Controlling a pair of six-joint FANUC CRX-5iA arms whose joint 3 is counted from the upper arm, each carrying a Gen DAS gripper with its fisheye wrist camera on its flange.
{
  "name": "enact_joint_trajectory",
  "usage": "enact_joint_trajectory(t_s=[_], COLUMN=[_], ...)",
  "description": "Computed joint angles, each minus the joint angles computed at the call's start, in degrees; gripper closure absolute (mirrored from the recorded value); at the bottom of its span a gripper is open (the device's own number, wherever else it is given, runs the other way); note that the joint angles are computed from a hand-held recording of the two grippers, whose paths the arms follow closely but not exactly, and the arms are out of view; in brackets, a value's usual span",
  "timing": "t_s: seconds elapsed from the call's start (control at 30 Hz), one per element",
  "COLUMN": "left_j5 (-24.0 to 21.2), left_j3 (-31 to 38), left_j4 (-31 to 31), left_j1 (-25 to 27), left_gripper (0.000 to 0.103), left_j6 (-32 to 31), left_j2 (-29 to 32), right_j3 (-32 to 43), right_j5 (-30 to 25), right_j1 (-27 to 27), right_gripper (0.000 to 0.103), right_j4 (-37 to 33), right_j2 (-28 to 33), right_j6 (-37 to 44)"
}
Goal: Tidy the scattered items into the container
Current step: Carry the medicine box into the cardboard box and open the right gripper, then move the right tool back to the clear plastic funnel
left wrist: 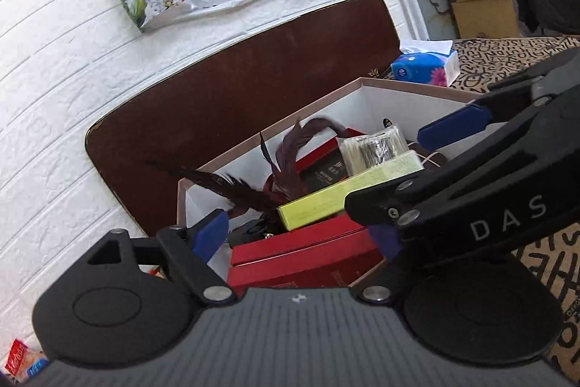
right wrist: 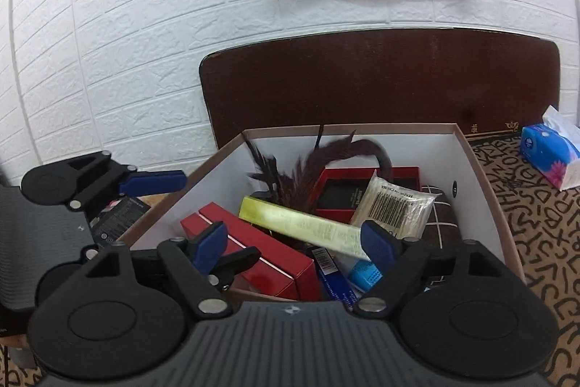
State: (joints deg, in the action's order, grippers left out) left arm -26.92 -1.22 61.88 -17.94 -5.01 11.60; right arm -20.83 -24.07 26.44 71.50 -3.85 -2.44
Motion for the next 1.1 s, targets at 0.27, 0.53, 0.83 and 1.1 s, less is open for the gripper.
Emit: enact_joint_trajectory(t_s=[0.27,0.53,0.83,1.1], left_j5=[-2.07,-3.42,-4.63,0.4], left_j3=[-3.25,-6.2,-9.9,-20.73], left_j4=[1.31,-3.54,-6.54,-8.69], left_j1=[1.8,5.45,11.45,19.9], left_gripper=[0.002,0.002,0.002,0.0], left_j6=[-1.19,4.46,9.87,17.76], left_j2=[-3.7,-7.14,-11.19,-20.27], right_j3=[-1.55,-0.13,3.33,7.12], right_j5=[2.24,0.92,3.46,12.03], right_j1=[1.57,7.79,12.99,18.52], right_gripper=[0.009,0.008,0.003,0.0], right_j4=[6.56,3.63,1.3,-2.72], right_j2=[-1.84,-1.18,2.75,8.62], right_j6=[-7.0,-5.4,-5.37,-0.58])
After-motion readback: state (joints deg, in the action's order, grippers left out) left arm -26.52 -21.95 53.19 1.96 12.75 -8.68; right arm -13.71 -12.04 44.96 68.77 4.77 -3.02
